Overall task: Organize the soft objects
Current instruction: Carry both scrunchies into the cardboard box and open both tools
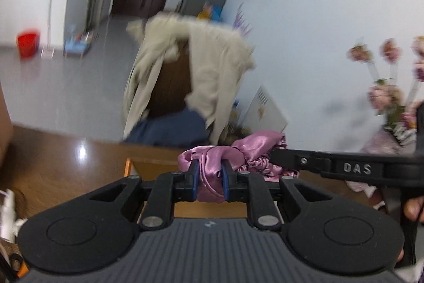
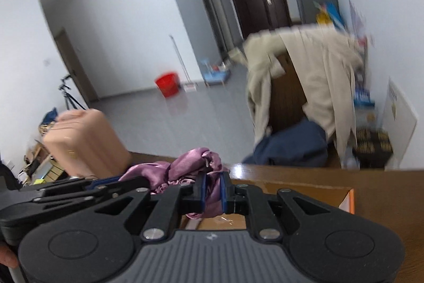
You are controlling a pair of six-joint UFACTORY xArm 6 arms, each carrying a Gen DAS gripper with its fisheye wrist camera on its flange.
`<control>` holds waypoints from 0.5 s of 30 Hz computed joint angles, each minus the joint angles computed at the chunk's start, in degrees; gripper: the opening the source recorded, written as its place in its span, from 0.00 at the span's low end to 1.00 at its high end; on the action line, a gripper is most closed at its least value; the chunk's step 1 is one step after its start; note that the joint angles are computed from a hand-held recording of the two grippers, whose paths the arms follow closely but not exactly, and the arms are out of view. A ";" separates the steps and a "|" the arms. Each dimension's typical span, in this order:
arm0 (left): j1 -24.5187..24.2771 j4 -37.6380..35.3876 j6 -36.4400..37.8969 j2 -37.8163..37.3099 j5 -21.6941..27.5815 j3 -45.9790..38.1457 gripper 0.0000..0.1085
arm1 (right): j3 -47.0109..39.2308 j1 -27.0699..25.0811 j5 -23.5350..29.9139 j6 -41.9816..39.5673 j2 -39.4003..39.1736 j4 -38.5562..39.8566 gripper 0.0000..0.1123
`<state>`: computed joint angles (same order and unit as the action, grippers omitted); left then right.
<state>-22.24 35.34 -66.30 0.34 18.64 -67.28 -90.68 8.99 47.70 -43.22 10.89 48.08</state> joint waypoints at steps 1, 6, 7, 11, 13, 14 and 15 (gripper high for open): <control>0.79 -4.27 4.27 2.81 -0.44 -1.35 0.16 | -2.60 0.55 -0.09 2.37 3.23 -1.56 0.09; 4.47 -14.49 12.59 14.18 -1.76 -6.34 0.16 | -11.33 2.81 -1.10 12.61 16.21 -7.56 0.10; 4.83 -14.68 11.95 15.81 -0.77 -7.37 0.19 | -13.36 3.32 -1.50 15.10 19.26 -8.96 0.10; 5.43 -10.39 8.15 18.21 -0.08 -7.98 0.38 | -18.07 4.93 -2.09 23.44 27.17 -13.13 0.12; 5.63 -11.05 9.99 17.58 -1.86 -6.61 0.42 | -17.27 6.04 -3.60 24.68 28.21 -15.62 0.13; 5.68 -9.16 9.01 17.01 -1.57 -6.24 0.43 | -17.18 6.24 -3.84 24.65 28.63 -15.57 0.15; 5.52 -6.57 6.90 16.68 -0.63 -6.49 0.45 | -16.34 6.54 -4.46 24.87 28.57 -15.57 0.16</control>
